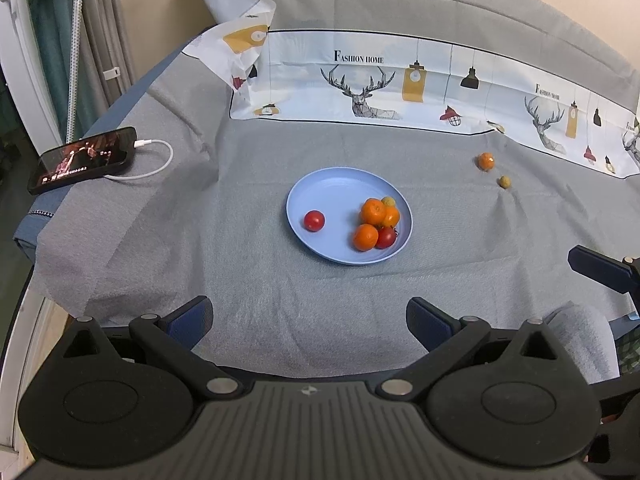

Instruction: Organize fruits

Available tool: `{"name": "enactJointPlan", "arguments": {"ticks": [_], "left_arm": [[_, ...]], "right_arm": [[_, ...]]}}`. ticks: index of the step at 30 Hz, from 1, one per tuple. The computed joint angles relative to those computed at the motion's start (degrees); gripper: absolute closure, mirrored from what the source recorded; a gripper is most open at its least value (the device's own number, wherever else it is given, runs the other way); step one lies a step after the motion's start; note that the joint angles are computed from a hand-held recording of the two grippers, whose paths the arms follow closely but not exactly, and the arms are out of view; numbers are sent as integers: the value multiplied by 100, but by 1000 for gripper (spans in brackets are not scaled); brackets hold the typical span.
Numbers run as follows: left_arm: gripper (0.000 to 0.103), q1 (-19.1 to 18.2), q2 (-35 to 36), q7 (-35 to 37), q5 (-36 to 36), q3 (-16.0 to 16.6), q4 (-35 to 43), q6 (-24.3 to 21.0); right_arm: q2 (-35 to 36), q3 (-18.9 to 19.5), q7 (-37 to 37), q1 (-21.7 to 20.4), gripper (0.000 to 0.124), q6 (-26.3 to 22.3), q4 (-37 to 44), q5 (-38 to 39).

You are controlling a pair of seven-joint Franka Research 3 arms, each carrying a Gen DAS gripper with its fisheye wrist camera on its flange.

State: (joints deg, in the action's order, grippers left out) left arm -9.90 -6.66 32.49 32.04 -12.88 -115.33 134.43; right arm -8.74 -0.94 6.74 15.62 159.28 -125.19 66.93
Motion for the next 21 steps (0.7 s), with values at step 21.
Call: {"name": "enactJointPlan", "arguments": {"ticks": [21], "left_arm": [[0,-66,962,707,-489,147,928,-458]], "right_arm": [[708,81,1276,-349,25,-236,500,-800]]}}
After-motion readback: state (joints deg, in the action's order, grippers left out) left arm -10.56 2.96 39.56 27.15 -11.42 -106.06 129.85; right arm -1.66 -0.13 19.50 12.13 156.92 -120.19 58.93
